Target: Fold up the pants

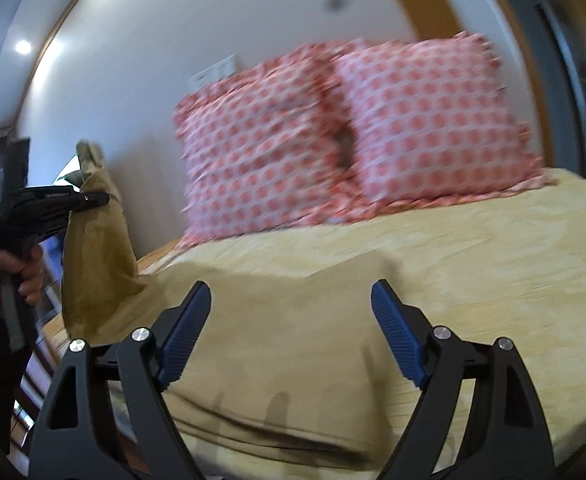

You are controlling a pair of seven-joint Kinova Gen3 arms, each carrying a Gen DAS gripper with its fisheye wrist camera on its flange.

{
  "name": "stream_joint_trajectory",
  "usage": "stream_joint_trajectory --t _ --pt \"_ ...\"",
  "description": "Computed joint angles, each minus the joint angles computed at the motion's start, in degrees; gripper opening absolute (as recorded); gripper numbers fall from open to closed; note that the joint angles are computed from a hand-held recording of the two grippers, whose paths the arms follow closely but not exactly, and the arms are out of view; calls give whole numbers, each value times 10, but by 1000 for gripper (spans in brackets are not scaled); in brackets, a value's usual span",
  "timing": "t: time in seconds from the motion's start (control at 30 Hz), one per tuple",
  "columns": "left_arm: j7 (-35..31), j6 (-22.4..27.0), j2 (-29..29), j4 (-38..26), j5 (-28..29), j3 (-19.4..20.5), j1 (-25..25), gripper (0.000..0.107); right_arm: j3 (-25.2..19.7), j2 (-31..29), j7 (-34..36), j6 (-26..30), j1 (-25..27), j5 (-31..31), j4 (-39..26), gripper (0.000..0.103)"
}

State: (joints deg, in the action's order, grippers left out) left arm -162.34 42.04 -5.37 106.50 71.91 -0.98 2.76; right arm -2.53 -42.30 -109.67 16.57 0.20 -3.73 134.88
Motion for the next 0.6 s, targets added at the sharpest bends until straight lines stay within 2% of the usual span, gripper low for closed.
stream_joint_trajectory --t 0.1,0.2,0.27,0.33,0.4,0.43,0.5,0.53,0.57,0.6 --pt "-33 25 -7 15 -44 34 49 8 6 -25 -6 26 49 12 -3 85" --pt "-56 37 4 38 -114 71 88 8 26 -37 -7 51 67 20 -6 87" --pt "-47 28 21 52 -160 113 89 8 52 -39 8 66 59 12 -11 88" --pt "-58 12 16 70 -182 134 82 9 104 -32 53 86 25 -20 -26 89" --pt "-83 34 8 74 -176 113 81 11 157 -20 99 91 -26 -59 -40 91" --pt "-81 57 6 70 -170 87 87 16 184 -15 123 102 -53 -82 -51 93" --pt "-53 104 3 54 -163 34 99 32 237 14 167 127 -106 -129 -77 93" --pt "-35 127 5 42 -154 7 101 49 263 34 182 143 -129 -152 -90 93" --pt "-25 150 5 37 -142 -19 100 58 290 51 197 159 -148 -176 -103 93" --pt "-12 174 10 26 -126 -46 92 60 316 77 207 179 -163 -199 -118 93"
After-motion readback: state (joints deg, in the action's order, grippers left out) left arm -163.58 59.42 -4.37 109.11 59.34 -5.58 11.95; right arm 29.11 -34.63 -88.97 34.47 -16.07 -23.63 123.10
